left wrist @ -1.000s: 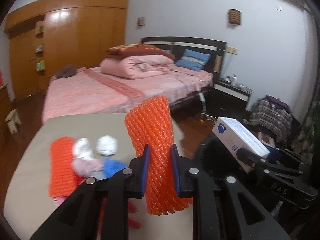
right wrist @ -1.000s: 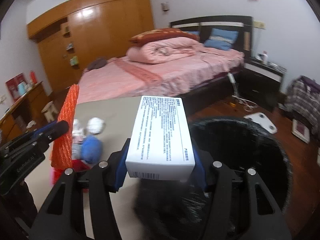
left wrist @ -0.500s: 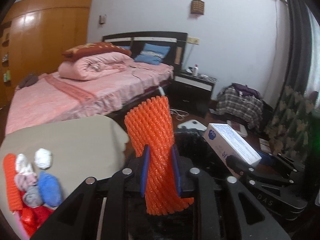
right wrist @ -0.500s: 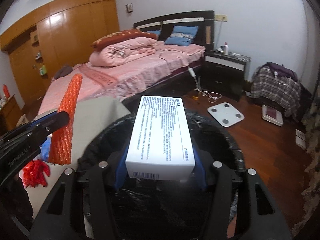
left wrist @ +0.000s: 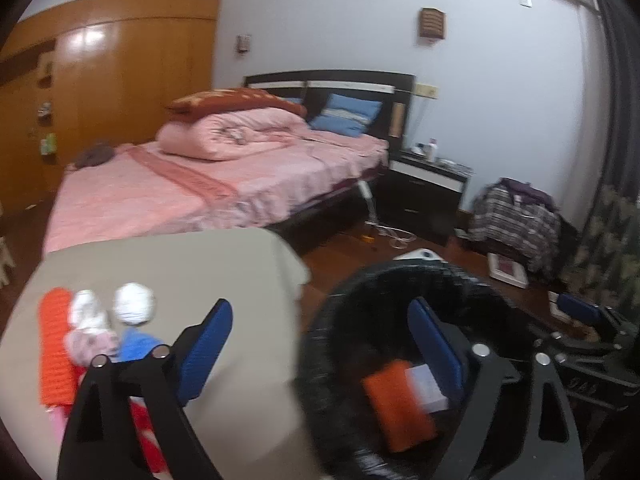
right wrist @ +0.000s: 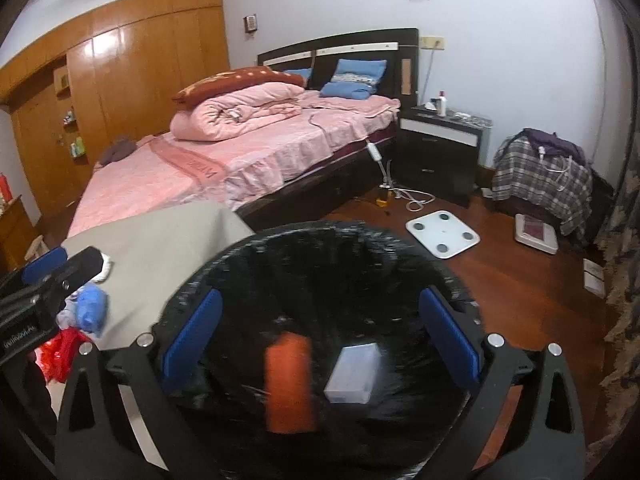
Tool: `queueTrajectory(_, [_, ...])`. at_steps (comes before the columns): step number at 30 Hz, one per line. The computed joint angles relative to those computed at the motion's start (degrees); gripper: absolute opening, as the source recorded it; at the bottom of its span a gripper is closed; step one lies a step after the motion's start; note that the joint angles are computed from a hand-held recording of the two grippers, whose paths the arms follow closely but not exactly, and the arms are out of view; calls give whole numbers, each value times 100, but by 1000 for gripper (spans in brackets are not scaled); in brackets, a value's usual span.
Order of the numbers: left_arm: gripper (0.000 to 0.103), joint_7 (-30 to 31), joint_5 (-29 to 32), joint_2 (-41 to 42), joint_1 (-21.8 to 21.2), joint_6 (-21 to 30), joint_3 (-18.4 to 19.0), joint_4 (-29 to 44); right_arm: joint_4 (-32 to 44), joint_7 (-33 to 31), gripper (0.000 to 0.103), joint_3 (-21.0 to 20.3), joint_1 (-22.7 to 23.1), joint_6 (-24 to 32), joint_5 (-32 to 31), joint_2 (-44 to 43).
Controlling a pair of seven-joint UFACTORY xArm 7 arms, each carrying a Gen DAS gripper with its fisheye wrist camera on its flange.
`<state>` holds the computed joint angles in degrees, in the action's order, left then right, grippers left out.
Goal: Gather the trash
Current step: 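Carry both items over the trash bin and open both tools to drop them, then grasp a second orange mesh sleeve with the left tool while the right grasps the blue bag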
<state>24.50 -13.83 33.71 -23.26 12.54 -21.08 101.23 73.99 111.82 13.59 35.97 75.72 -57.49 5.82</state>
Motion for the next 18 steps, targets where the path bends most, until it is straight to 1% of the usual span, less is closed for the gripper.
queueTrajectory(3, [91, -206, 75, -203, 60, -190, 286, -331, 326, -84, 96, -45, 18, -229, -110, 297])
queueTrajectory(4, [91, -285, 125, -207, 57, -195, 353, -333, 472, -108, 96, -79, 42, -339, -166, 440])
queueTrajectory(6, [91, -466, 245, -319, 94, -405, 560, -580, 788, -165, 96, -178, 132, -489, -273, 716])
queueTrajectory(7, [91, -621, 359, -359, 61, -529, 754, -689, 999, -190, 96, -241, 191, -577, -360, 913])
queueTrajectory(9, [91, -901, 542, -374, 69, -579, 992, -770, 1410, -312, 96, -382, 304, -783, -425, 1248])
queueTrajectory(11, [91, -1203, 723, -387, 78, -639, 1235, -853, 1897, -440, 96, -532, 451, -949, -553, 1630])
queueTrajectory(12, [91, -1332, 818, -382, 77, -648, 1330, -856, 2215, -594, 96, -600, 515, -1036, -589, 1870])
queueTrajectory(14, [91, -1652, 1053, -348, 15, -712, 1667, -882, 2875, -987, 96, -715, 582, -1270, -551, 2375])
queueTrajectory(15, [91, -1750, 1151, -316, 27, -728, 1745, -867, 3149, -1122, 96, -779, 627, -1336, -526, 2578])
queueTrajectory(16, [90, -1898, 1267, -266, 1, -742, 1912, -841, 3507, -1296, 96, -837, 661, -1413, -482, 2848])
queueTrajectory(18, [90, -2085, 1412, -188, 78, -739, 2019, -801, 4111, -1582, 96, -949, 708, -1532, -353, 3291])
